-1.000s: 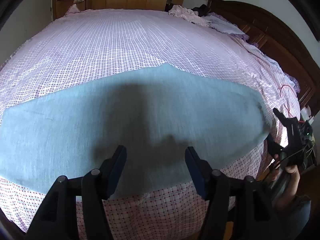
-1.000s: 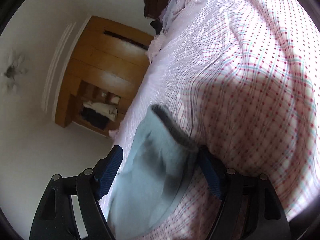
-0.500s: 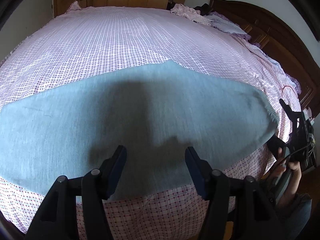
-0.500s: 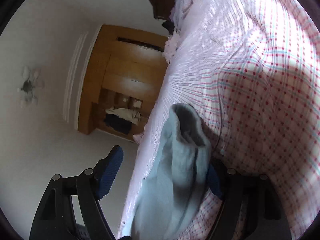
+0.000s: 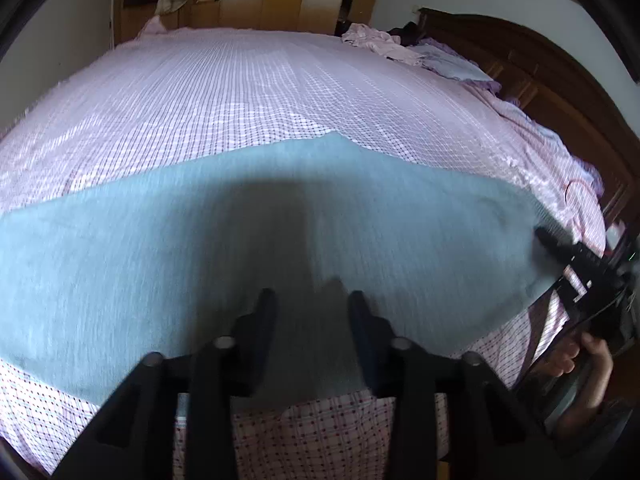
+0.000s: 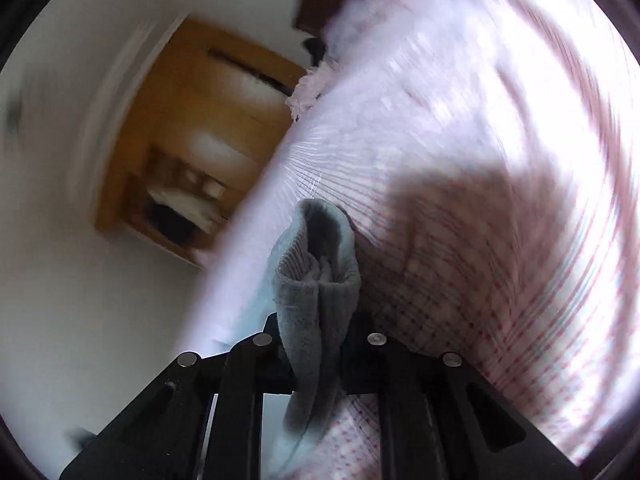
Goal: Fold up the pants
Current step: 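Lift the leg end with the right gripper and fold it toward the waistband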
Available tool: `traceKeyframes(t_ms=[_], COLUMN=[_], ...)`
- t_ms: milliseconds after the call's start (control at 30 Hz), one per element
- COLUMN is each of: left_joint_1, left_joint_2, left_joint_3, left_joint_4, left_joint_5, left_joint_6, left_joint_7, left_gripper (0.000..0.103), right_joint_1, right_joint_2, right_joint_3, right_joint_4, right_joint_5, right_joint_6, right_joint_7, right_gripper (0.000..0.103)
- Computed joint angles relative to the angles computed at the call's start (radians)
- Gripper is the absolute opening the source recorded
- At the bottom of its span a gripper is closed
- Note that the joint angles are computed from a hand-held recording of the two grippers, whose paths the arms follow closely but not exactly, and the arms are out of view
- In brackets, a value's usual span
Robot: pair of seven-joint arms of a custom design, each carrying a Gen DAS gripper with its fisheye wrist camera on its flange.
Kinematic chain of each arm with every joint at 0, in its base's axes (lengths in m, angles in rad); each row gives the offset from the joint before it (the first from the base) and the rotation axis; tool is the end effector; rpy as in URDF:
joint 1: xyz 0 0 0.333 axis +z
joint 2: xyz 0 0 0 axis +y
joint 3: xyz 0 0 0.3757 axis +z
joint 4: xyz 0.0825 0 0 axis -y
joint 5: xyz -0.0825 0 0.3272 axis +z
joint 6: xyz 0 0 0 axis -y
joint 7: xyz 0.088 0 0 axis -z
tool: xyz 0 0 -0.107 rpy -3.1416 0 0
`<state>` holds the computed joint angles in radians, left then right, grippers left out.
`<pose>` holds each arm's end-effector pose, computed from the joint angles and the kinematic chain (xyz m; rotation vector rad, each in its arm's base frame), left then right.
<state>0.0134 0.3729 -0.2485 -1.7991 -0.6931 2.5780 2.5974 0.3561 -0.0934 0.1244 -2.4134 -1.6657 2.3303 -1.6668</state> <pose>0.6393 -0.1177 0.4742 -1.1933 2.5802 -0.9834 0.4016 0.1916 0.4597 -0.3113 2.0529 -0.7499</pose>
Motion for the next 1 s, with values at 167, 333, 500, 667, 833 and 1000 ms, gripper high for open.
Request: traceKeyframes(t_ms=[167, 333, 500, 667, 833, 1000], left_joint_1=[-0.007, -0.053, 0.020, -0.019, 0.021, 0.086], left_joint_2=[0.004, 0.029, -0.039, -0.039, -0.078, -0.009], left_joint_3=[-0.015, 0.002, -0.057, -0.071, -0.041, 0.044], left_joint_4=[-0.019, -0.058, -0.095, -0.201, -0.160, 0.070], left_joint_5=[-0.016, 0.057, -0.071, -0.058, -0.109, -0.094], left_joint_6=[0.037, 0.158, 0.091, 0.277, 0.054, -0.280], left_joint_7=[0.032, -0.005, 0.075, 0.184, 0.147, -0.051], left_gripper=[0.011, 0.009, 0.008, 0.008, 0.029, 0.029], right_joint_1=[0.057, 0.052, 0.040, 0.052, 0.104, 0.177], right_joint_2=[0.051, 0.018, -0.009, 0.027, 0.104, 0.228], right_joint_3=[0.055, 0.026, 0.028, 0.048, 0.071, 0.055], right_joint_4=[0.124, 0.085, 0.121, 0.264, 0.463, 0.685], right_joint_5=[0.146, 0.066, 0.066, 0.123, 0.141, 0.197], right_joint_6=[-0.230, -0.127, -0.116, -0.134, -0.225, -0.283], right_joint_7=[-0.377, -0.219, -0.288, -0.556, -0.841, -1.131], right_gripper=[0.007, 0.007, 0.007, 0.007, 0.007, 0.007])
